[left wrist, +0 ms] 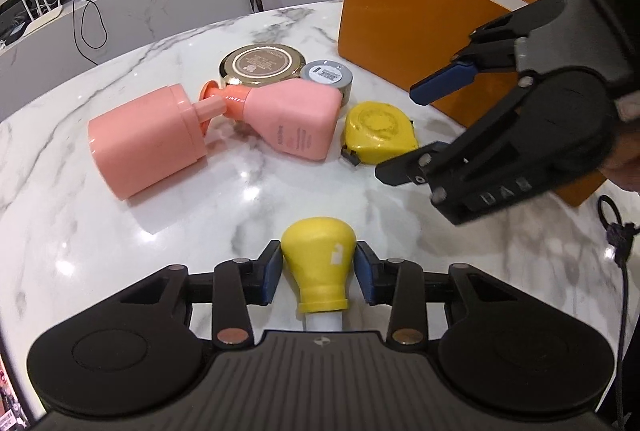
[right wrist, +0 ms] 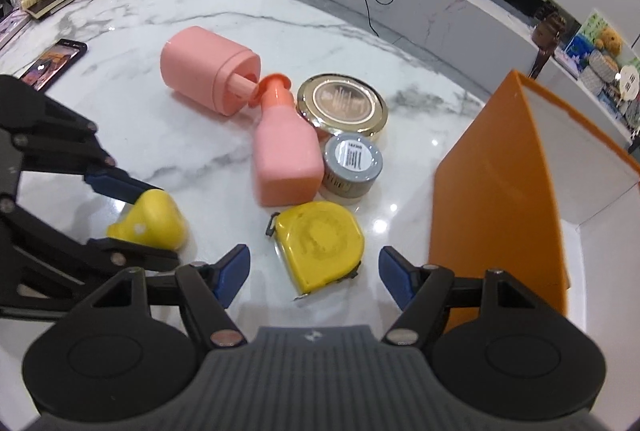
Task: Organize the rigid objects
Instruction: 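Move left tool to the yellow bulb while right tool reaches the yellow tape measure, then grasp the yellow bulb with left tool while right tool grasps the tape measure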
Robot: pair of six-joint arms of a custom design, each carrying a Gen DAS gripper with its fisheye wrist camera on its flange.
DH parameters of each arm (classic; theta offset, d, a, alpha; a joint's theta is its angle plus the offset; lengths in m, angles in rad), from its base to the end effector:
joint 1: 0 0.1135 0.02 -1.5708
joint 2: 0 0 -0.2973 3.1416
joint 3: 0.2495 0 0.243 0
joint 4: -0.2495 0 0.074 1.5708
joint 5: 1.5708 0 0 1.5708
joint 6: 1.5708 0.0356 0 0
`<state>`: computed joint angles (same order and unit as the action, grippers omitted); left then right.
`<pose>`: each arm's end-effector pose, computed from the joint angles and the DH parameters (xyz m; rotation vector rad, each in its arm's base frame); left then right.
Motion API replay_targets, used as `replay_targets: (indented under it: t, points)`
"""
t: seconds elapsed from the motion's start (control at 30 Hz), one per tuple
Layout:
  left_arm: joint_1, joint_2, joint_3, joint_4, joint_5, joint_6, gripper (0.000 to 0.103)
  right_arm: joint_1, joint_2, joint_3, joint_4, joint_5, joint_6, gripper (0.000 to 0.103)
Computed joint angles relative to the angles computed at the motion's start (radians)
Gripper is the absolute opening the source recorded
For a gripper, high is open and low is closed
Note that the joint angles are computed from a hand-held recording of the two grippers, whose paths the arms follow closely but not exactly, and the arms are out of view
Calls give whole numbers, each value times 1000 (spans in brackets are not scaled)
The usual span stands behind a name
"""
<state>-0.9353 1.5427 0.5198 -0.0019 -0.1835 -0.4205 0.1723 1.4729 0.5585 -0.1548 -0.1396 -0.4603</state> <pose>0.1489 -0.1910 0.1478 0.5952 2.5231 -0.2694 0.2304 0.0451 0.1637 -0.8611 2.4799 0.0851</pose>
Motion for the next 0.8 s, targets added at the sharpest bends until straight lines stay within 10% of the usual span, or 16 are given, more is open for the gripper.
replay_targets:
  t: [0.8]
  points:
    - [3,-25,6,-30,-8,2,44,-20,79,64,-37,-32,35,51]
